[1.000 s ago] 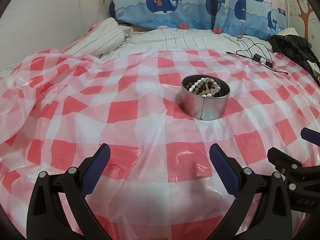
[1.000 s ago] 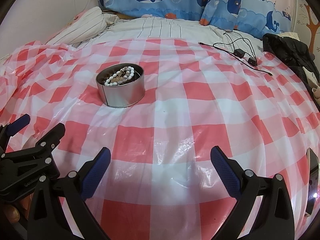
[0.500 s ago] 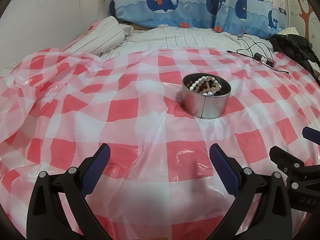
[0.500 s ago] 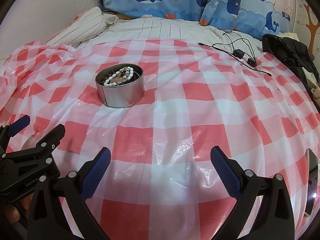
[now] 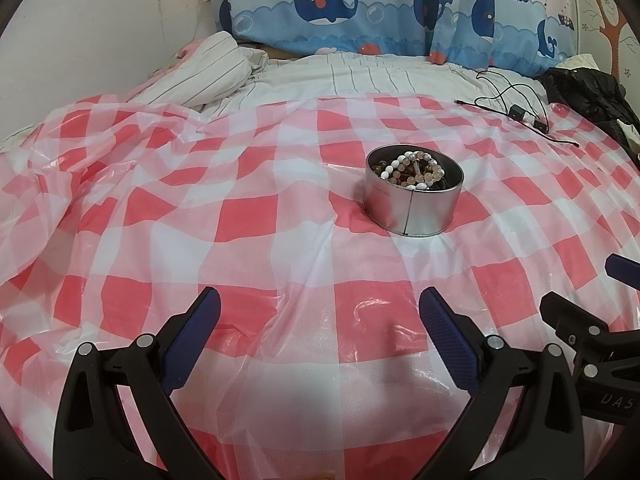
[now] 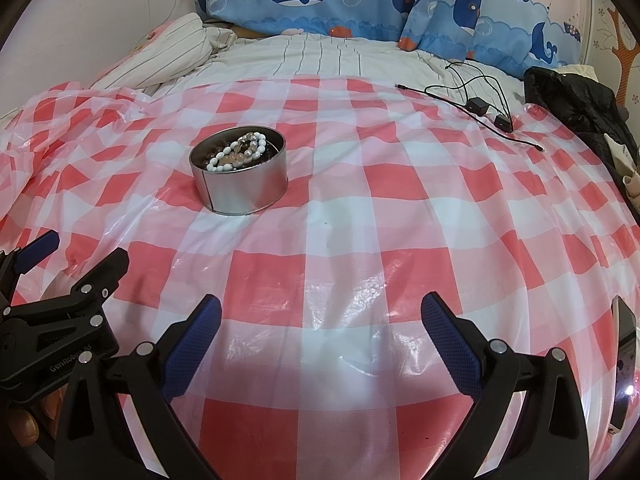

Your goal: Organize jewelry

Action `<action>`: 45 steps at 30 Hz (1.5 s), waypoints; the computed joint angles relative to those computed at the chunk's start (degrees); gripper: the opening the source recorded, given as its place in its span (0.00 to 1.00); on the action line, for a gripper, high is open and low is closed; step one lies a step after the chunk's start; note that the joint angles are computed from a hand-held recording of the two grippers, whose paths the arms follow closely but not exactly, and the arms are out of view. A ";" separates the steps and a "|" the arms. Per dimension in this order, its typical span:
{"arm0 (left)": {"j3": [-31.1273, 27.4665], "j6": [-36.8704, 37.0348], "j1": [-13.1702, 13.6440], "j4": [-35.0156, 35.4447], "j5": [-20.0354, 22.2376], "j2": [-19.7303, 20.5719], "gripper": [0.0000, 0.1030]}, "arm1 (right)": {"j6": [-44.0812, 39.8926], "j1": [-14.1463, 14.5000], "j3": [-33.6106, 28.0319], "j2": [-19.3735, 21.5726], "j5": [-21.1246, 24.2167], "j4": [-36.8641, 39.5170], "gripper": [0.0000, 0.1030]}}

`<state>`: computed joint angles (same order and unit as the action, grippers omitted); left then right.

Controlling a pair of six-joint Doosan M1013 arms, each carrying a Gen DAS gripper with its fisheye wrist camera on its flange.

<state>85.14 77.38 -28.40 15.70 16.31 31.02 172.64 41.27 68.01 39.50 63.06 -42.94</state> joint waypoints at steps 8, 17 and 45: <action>0.16 0.06 -0.02 0.15 0.07 -0.01 0.93 | 0.05 -0.05 0.15 -0.09 -0.14 0.03 0.93; 0.59 0.76 0.20 -0.36 -0.08 -0.08 0.93 | 0.04 -0.05 0.15 -0.08 -0.10 0.01 0.93; 0.40 1.34 0.30 -0.64 0.34 -0.10 0.93 | -0.35 -0.15 0.31 -0.08 -0.19 0.40 0.93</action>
<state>85.54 78.71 -28.10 15.06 16.66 30.92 172.29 41.12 68.32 39.43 62.87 -42.54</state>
